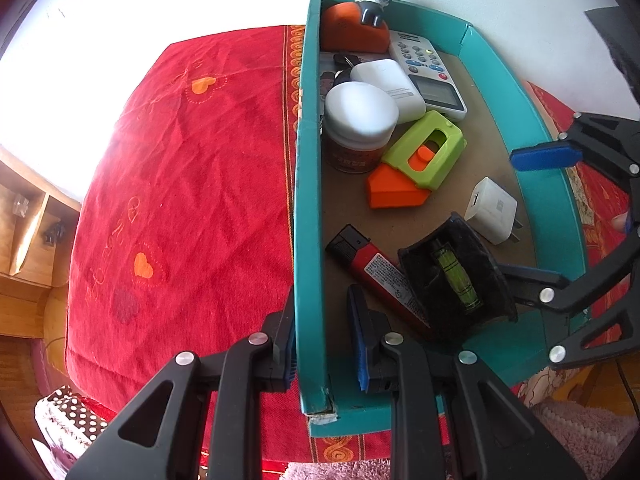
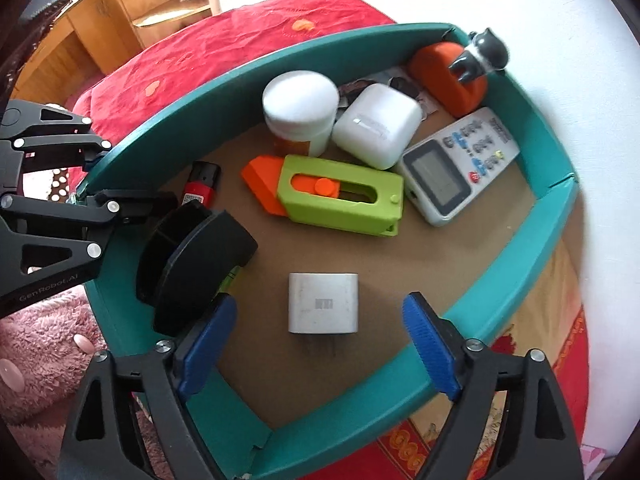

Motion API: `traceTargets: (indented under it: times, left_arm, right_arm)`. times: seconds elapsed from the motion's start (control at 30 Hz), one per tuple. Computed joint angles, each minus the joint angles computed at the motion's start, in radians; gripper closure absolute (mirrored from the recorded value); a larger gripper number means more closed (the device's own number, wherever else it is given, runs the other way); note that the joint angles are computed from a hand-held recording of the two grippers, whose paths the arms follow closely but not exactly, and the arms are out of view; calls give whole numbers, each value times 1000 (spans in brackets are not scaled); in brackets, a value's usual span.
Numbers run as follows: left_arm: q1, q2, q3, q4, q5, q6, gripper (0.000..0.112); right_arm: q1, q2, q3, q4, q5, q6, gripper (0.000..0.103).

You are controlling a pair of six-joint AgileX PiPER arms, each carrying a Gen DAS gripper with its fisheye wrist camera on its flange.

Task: Organize objects
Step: 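Open the right gripper to release the charger plug and withdraw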

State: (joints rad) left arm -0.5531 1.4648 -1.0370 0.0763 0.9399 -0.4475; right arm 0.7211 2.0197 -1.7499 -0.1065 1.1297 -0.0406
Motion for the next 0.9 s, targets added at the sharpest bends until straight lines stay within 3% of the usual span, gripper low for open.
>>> traceTargets:
  times: [0.3, 0.7, 0.9]
  left_arm:
    - [23, -16, 7, -28, -14, 69, 91]
    - [63, -97, -36, -59, 2, 227, 90]
    - [58, -105, -66, -75, 11, 284, 74]
  right_arm:
    - [56, -80, 62, -63, -15, 149, 15]
    - [89, -300, 260, -141, -78, 439, 14]
    - [127, -369, 333, -238, -100, 653, 14]
